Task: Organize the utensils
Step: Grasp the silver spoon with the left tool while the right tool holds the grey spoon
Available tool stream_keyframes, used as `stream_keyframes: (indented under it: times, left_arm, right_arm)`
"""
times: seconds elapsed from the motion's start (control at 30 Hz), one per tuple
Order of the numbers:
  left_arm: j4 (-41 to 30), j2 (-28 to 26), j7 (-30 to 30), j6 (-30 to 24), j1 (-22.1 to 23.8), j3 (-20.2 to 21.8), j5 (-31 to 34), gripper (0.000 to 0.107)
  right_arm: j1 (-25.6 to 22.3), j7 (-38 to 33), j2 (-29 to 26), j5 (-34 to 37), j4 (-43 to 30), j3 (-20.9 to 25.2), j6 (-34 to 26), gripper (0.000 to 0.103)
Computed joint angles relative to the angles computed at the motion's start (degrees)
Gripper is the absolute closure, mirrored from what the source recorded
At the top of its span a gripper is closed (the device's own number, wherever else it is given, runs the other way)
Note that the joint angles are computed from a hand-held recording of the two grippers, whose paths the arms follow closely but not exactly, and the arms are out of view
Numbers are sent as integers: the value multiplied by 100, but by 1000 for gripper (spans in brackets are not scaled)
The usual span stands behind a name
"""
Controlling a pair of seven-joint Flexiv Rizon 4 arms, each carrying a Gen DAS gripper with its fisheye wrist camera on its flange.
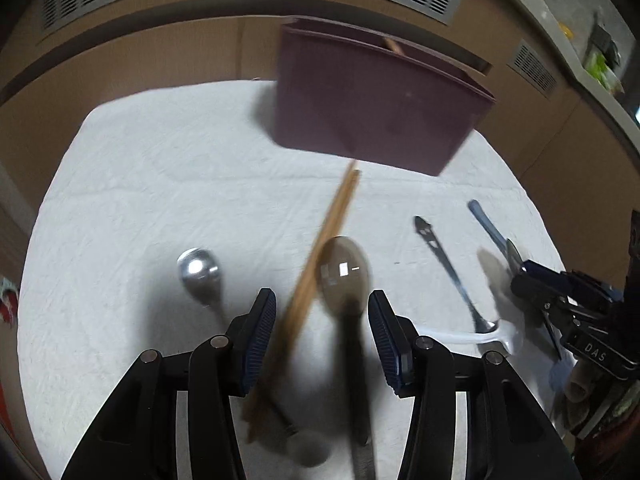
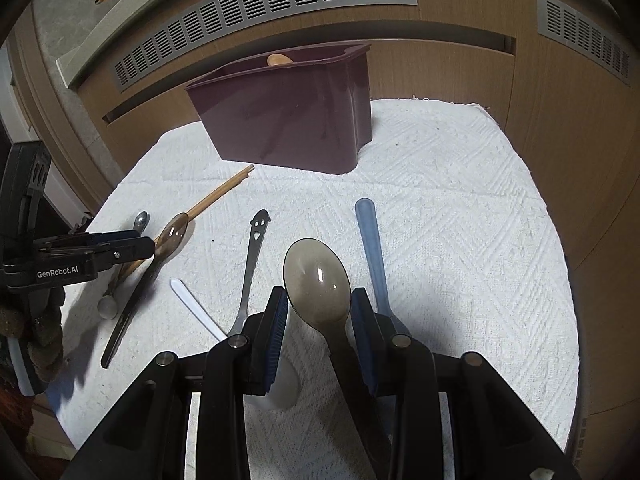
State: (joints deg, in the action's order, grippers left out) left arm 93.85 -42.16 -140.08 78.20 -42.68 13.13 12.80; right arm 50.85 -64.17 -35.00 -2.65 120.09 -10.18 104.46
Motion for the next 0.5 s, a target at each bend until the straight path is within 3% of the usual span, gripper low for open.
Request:
stream_keyframes:
  times: [0.1,0.27,0.43,0.47,0.5]
  left_arm:
    - [-630,-222,39,-788,-314,285,280,58]
    - [-1103,-357,36,-1535,-152,57,566,59]
    - [-1054,-314,-111,-1435,96,-214,755,62]
    - [-994,-291,-213,-1347,90,-194,803,74]
    - [-910,-243,-335,-1252,73,-166,844,75]
  right_arm:
    - [109,-25,24,43,57,-117,25,73]
    - [342,-94,41,189,145,-356,103,73]
    - [581,-210,54,394,201,-575,285,73]
    - [480,-241,75,414,197,-459,358,73]
    - [275,-276,112,396,190,-239,438,73]
